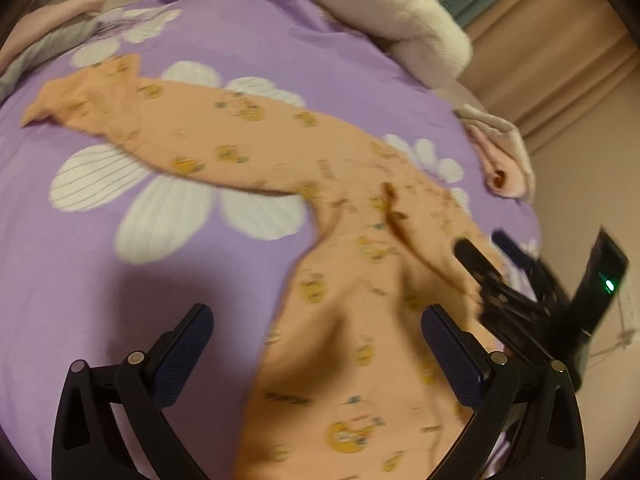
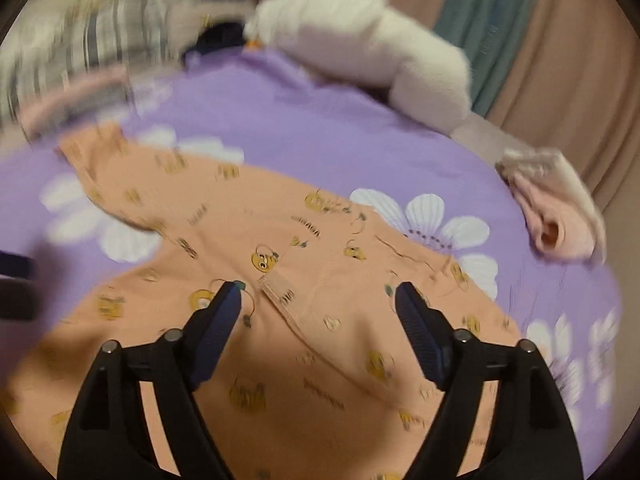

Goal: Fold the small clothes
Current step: 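Fold the held sleeve across the shirt body with the right tool, release, then reach the left tool to the other sleeve cuff and grasp it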

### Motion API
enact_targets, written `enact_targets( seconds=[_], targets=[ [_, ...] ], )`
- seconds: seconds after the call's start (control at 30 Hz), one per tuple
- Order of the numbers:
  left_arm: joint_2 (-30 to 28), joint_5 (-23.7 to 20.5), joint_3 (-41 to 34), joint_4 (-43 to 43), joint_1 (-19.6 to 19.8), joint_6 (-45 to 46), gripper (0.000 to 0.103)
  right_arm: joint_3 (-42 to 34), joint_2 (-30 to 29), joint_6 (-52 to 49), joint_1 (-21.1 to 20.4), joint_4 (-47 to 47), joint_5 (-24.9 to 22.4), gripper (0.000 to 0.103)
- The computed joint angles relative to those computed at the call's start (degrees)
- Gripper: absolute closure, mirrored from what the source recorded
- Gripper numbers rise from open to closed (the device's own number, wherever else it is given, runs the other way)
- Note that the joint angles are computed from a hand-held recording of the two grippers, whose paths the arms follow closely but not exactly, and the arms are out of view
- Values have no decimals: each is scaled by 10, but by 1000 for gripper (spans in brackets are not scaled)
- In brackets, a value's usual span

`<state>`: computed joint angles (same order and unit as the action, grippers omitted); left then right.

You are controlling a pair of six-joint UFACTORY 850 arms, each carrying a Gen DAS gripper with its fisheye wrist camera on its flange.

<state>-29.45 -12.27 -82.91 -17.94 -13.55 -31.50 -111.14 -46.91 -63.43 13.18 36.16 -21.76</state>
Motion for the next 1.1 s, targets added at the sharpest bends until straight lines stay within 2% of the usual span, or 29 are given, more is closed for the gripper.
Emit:
enact_targets(
  seconds=[0.07, 0.1, 0.17, 0.27, 0.37, 0.43, 0.47, 0.5, 0.57, 0.63, 0.7, 0.77, 0.8, 0.87, 0.97, 1.1],
  targets=[
    [-14, 0, -28, -56, -4, 73, 0, -2, 9, -28, -39, 115, -67, 20],
    [-26, -1, -50, -61, -8, 87, 0, 1, 12, -26, -55, 153, -91, 20],
    [-47, -4, -83, -126, -10, 165, 0, 6, 12, 7, -94, 229, -158, 22],
    [-100, -38, -163, -252, -10, 285, 1, 49, 28, 14, -130, 302, -193, 30],
    [-158, -67, -251, -235, -14, 262, 3, 107, 50, -33, -150, 379, -194, 31],
    [-199, -79, -313, -219, -16, 248, 5, 130, 55, -50, -161, 417, -212, 31],
    [-217, -88, -339, -219, -16, 245, 9, 142, 57, -55, -166, 437, -222, 31],
    [-244, -104, -378, -220, -14, 240, 18, 152, 58, -61, -169, 453, -229, 31],
    [-283, -135, -431, -244, -8, 243, 27, 157, 57, -58, -175, 464, -238, 31],
    [-312, -153, -470, -220, -6, 200, 27, 159, 53, -55, -180, 473, -250, 31],
    [-335, -167, -502, -140, -7, 117, 27, 164, 53, -60, -187, 481, -259, 31],
    [-327, -157, -476, -120, -6, 96, 27, 164, 51, -63, -190, 484, -262, 30],
    [-317, -139, -450, -146, -4, 117, 30, 163, 50, -63, -190, 484, -263, 30],
    [-286, -110, -390, -256, 3, 214, 31, 159, 48, -65, -189, 481, -259, 30],
    [-241, -104, -318, -435, 17, 376, 31, 160, 47, -68, -190, 480, -260, 29],
    [-139, -60, -162, -670, 35, 615, 25, 153, 41, -60, -191, 474, -270, 29]
  ],
)
